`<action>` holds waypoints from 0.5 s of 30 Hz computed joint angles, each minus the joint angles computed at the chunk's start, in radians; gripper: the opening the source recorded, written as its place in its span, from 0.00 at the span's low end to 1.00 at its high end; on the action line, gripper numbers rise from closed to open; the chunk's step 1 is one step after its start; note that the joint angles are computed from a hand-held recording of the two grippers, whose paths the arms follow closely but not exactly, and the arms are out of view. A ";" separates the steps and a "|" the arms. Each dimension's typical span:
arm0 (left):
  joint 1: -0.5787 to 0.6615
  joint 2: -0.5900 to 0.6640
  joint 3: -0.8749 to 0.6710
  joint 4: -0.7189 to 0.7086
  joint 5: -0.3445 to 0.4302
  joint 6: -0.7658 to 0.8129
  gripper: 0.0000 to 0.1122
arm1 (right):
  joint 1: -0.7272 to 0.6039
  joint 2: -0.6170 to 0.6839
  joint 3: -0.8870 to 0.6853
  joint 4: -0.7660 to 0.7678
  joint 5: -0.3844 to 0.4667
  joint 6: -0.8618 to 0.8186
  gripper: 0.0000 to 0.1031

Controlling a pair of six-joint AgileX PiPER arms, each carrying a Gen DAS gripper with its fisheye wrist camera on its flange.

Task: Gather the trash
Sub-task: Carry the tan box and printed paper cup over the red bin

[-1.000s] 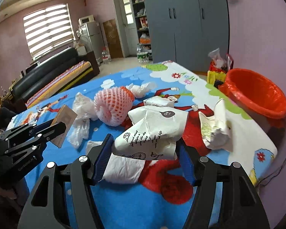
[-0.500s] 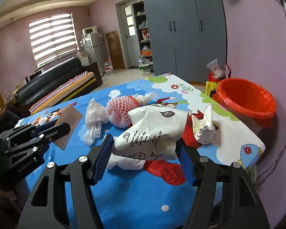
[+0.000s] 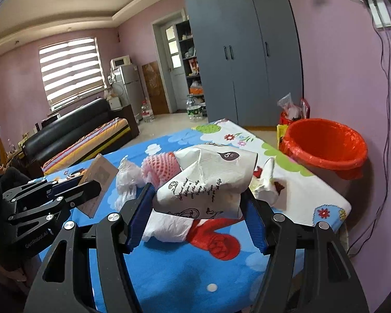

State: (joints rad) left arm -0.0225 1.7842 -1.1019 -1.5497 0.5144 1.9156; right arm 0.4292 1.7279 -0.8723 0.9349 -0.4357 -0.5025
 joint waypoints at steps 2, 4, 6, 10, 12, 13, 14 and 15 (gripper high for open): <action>-0.019 0.002 -0.006 0.007 -0.008 -0.007 0.17 | -0.010 -0.011 0.018 -0.026 -0.008 0.031 0.60; -0.038 0.008 -0.019 0.012 -0.015 -0.014 0.17 | -0.032 -0.023 0.038 -0.065 -0.013 0.073 0.60; -0.056 0.016 -0.036 0.023 -0.023 -0.032 0.17 | -0.057 -0.033 0.055 -0.097 -0.014 0.103 0.60; -0.102 0.041 -0.076 0.047 -0.043 -0.065 0.17 | -0.111 -0.057 0.096 -0.175 -0.021 0.182 0.60; -0.132 0.063 -0.112 0.086 -0.045 -0.116 0.17 | -0.139 -0.065 0.111 -0.209 -0.024 0.210 0.60; -0.146 0.075 -0.135 0.117 -0.040 -0.157 0.17 | -0.155 -0.070 0.120 -0.230 -0.025 0.226 0.60; -0.158 0.085 -0.153 0.138 -0.037 -0.186 0.17 | -0.170 -0.075 0.126 -0.247 -0.027 0.238 0.60; -0.175 0.099 -0.176 0.160 -0.034 -0.216 0.17 | -0.184 -0.079 0.132 -0.259 -0.029 0.245 0.60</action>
State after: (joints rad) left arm -0.1970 1.8828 -1.2777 -1.3898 0.4802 1.6996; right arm 0.2448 1.6489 -0.7399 0.6761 -0.4648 -0.2575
